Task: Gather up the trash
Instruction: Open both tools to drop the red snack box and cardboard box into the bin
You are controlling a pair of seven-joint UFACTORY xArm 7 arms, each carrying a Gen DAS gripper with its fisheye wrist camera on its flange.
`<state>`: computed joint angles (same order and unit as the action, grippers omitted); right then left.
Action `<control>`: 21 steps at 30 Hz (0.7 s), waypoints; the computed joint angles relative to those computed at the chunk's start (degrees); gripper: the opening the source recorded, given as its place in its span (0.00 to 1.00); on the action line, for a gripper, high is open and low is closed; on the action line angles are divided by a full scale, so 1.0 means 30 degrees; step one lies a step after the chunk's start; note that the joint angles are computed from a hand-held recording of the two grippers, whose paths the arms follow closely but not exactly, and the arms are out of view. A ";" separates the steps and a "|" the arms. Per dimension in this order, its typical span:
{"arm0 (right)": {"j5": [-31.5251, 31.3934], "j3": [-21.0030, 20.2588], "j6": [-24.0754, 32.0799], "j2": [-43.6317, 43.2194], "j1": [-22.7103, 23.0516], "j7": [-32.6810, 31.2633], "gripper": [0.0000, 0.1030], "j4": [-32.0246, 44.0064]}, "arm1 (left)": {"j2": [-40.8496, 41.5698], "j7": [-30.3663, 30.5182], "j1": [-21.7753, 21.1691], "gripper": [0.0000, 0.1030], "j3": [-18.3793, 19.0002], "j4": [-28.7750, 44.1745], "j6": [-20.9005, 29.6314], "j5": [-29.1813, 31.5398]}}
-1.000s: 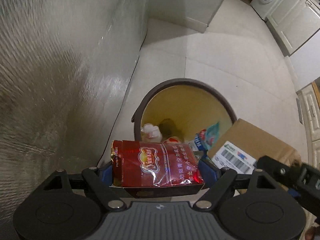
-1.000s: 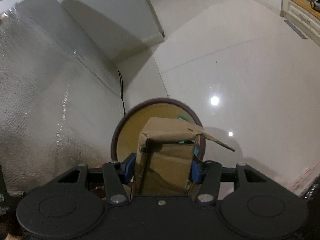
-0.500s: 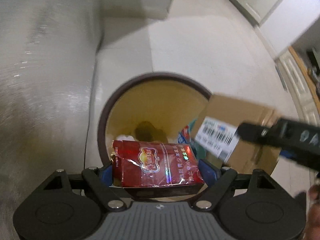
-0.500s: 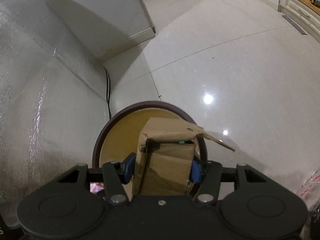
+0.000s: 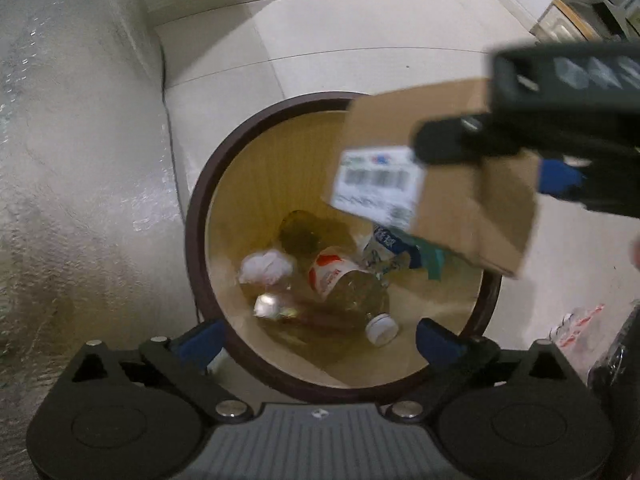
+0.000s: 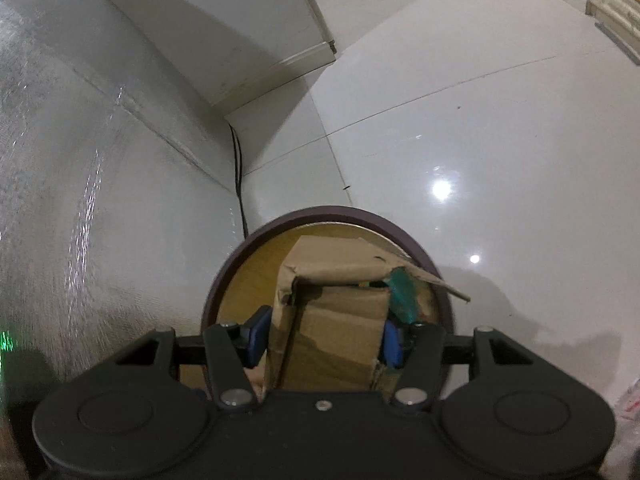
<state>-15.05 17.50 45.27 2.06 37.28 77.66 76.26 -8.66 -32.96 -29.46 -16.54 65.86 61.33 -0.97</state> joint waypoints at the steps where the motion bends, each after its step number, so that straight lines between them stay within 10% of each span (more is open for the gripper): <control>1: -0.0143 -0.0045 -0.0378 0.0326 -0.0023 0.0223 0.56 0.0155 | -0.0084 -0.0036 0.0027 0.98 0.0074 0.0030 0.0211 -0.0203; 6: -0.0667 -0.0294 -0.0140 0.1582 0.0430 0.0751 0.89 0.1143 | -0.0292 -0.0162 0.0247 0.98 0.0298 -0.0131 0.0984 -0.0948; 21: 0.2971 0.0043 0.2921 -0.0540 -0.0049 -0.2928 1.00 -0.0298 | -0.0875 -0.1966 0.0508 1.00 0.0221 0.0222 0.2204 -0.1346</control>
<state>-6.14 17.63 54.03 0.44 37.13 68.87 75.36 -11.29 -38.86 -27.94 -15.88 66.53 67.94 -5.01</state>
